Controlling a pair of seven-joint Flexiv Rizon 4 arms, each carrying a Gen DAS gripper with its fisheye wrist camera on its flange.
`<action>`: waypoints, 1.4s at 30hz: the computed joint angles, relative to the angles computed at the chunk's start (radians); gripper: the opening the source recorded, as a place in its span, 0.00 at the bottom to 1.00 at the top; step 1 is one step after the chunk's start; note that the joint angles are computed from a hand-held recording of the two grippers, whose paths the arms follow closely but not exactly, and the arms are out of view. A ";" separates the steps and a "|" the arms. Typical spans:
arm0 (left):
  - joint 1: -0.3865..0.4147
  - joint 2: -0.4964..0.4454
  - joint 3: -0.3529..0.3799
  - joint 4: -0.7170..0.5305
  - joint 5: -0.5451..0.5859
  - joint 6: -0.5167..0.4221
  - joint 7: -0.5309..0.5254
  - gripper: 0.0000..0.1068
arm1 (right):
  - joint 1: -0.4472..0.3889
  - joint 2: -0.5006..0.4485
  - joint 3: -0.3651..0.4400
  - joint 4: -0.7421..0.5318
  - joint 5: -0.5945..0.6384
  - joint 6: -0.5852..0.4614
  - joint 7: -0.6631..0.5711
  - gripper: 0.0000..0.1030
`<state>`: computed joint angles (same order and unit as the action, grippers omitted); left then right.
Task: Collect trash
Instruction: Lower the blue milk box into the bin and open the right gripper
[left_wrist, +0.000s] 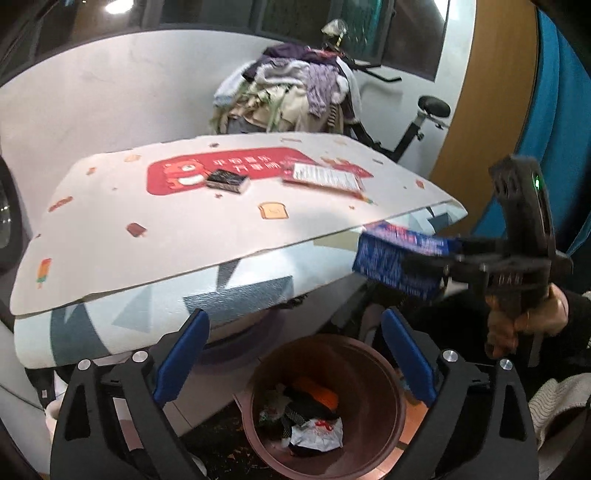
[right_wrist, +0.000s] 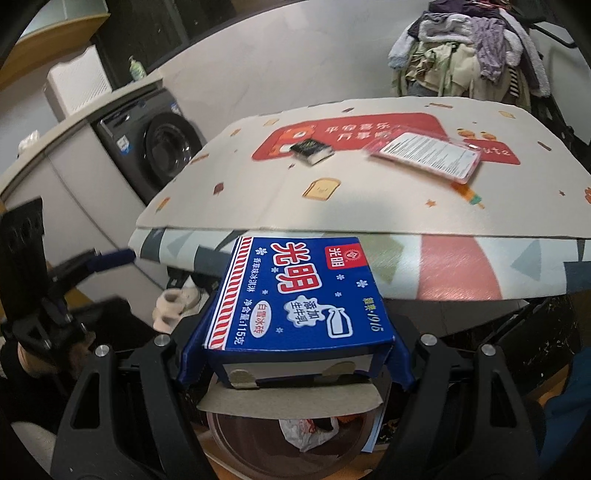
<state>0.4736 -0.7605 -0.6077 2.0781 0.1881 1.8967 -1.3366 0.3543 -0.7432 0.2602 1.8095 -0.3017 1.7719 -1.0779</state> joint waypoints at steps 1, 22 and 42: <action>0.003 0.001 0.003 0.008 0.002 0.016 -0.004 0.87 | 0.000 -0.001 0.005 0.001 -0.004 -0.007 -0.003 0.75; -0.026 0.008 0.108 0.029 0.082 0.115 -0.206 0.90 | 0.056 -0.020 -0.002 -0.015 -0.016 -0.149 -0.104 0.75; -0.030 0.009 0.116 0.029 0.060 0.089 -0.202 0.91 | 0.112 -0.017 -0.061 -0.034 0.049 -0.206 -0.089 0.94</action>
